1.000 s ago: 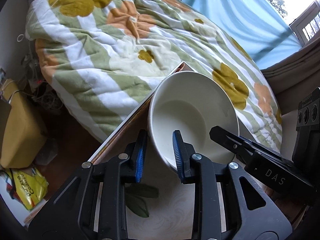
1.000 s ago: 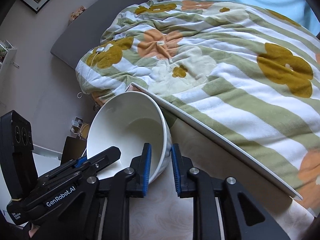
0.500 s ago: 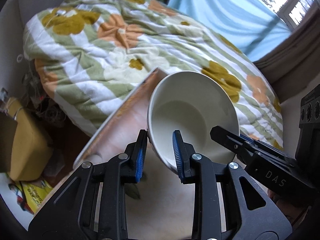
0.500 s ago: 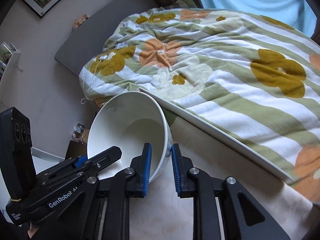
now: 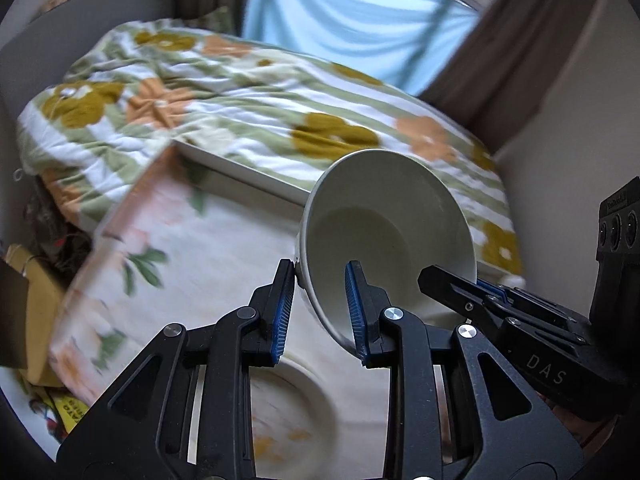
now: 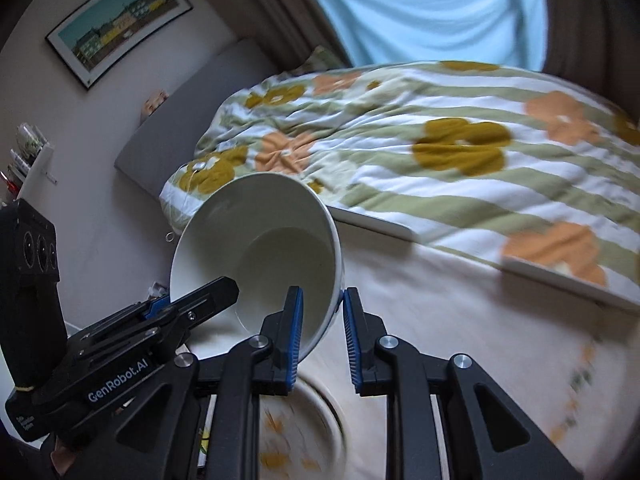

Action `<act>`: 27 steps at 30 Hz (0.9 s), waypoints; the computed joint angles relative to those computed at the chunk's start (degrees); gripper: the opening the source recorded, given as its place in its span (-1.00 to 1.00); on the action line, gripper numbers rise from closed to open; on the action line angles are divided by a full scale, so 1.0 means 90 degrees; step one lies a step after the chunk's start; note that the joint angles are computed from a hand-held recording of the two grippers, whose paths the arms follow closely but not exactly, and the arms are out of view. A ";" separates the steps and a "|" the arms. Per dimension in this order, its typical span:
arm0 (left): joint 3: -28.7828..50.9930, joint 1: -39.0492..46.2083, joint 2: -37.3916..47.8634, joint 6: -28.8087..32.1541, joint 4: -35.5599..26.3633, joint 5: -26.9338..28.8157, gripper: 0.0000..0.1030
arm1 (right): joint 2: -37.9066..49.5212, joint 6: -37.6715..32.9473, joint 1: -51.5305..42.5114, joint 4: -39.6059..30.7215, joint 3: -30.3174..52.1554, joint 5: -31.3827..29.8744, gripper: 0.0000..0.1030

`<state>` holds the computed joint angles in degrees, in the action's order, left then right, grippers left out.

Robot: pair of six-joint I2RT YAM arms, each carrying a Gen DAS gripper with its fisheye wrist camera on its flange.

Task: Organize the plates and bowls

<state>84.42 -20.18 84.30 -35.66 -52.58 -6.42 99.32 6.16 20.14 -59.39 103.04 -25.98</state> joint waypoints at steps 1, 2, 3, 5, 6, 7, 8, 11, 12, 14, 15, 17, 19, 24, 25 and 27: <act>0.0070 -0.0278 0.0014 -0.0122 -0.0061 -0.0102 -0.54 | -0.0303 -0.0104 -0.0193 -0.0091 -0.0259 -0.0017 -0.64; 0.0142 -0.0616 0.0045 -0.0278 -0.0114 -0.0223 -0.54 | -0.0654 -0.0225 -0.0430 -0.0175 -0.0567 -0.0038 -0.64; 0.0248 -0.0965 0.0117 -0.0439 -0.0173 -0.0336 -0.54 | -0.0914 -0.0346 -0.0643 -0.0248 -0.0797 -0.0070 -0.64; 0.0438 -0.1552 0.0296 -0.0687 -0.0248 -0.0473 -0.54 | -0.1418 -0.0659 -0.1164 -0.0482 -0.1210 -0.0157 -0.64; 0.0568 -0.1881 0.0447 -0.0827 -0.0283 -0.0523 -0.54 | -0.1621 -0.0819 -0.1428 -0.0598 -0.1385 -0.0201 -0.64; 0.0653 -0.2103 0.0572 -0.0919 -0.0294 -0.0541 -0.54 | -0.1853 -0.1028 -0.1765 -0.0752 -0.1590 -0.0261 -0.64; 0.0734 -0.2326 0.0699 -0.1014 -0.0299 -0.0538 -0.54 | -0.1997 -0.1226 -0.2056 -0.0886 -0.1714 -0.0326 -0.64; 0.0995 -0.2902 0.1140 -0.1246 -0.0302 -0.0489 -0.54 | -0.2310 -0.1820 -0.2902 -0.1251 -0.2075 -0.0453 -0.64; 0.1050 -0.3075 0.1281 -0.1312 -0.0292 -0.0438 -0.54 | -0.2384 -0.2048 -0.3189 -0.1369 -0.2187 -0.0493 -0.64; 0.1068 -0.3307 0.1457 -0.1431 -0.0224 -0.0353 -0.54 | -0.2527 -0.2399 -0.3634 -0.1513 -0.2445 -0.0490 -0.64; 0.1067 -0.3422 0.1555 -0.1492 -0.0199 -0.0290 -0.54 | -0.2598 -0.2540 -0.3812 -0.1557 -0.2585 -0.0474 -0.64; 0.1063 -0.3570 0.1695 -0.1549 -0.0204 -0.0207 -0.54 | -0.2716 -0.2796 -0.4117 -0.1627 -0.2866 -0.0465 -0.64; 0.1000 -0.3692 0.1803 -0.1583 -0.0191 -0.0140 -0.54 | -0.2793 -0.2988 -0.4367 -0.1654 -0.3140 -0.0483 -0.64; 0.0972 -0.3877 0.2016 -0.1583 -0.0255 -0.0096 -0.54 | -0.2947 -0.3299 -0.4758 -0.1621 -0.3711 -0.0480 -0.64; 0.1019 -0.3921 0.2075 -0.1571 -0.0300 -0.0100 -0.54 | -0.2966 -0.3332 -0.4802 -0.1621 -0.3779 -0.0469 -0.64; 0.1066 -0.3880 0.2172 -0.1491 -0.0318 -0.0058 -0.54 | -0.2959 -0.3406 -0.4912 -0.1641 -0.3873 -0.0467 -0.64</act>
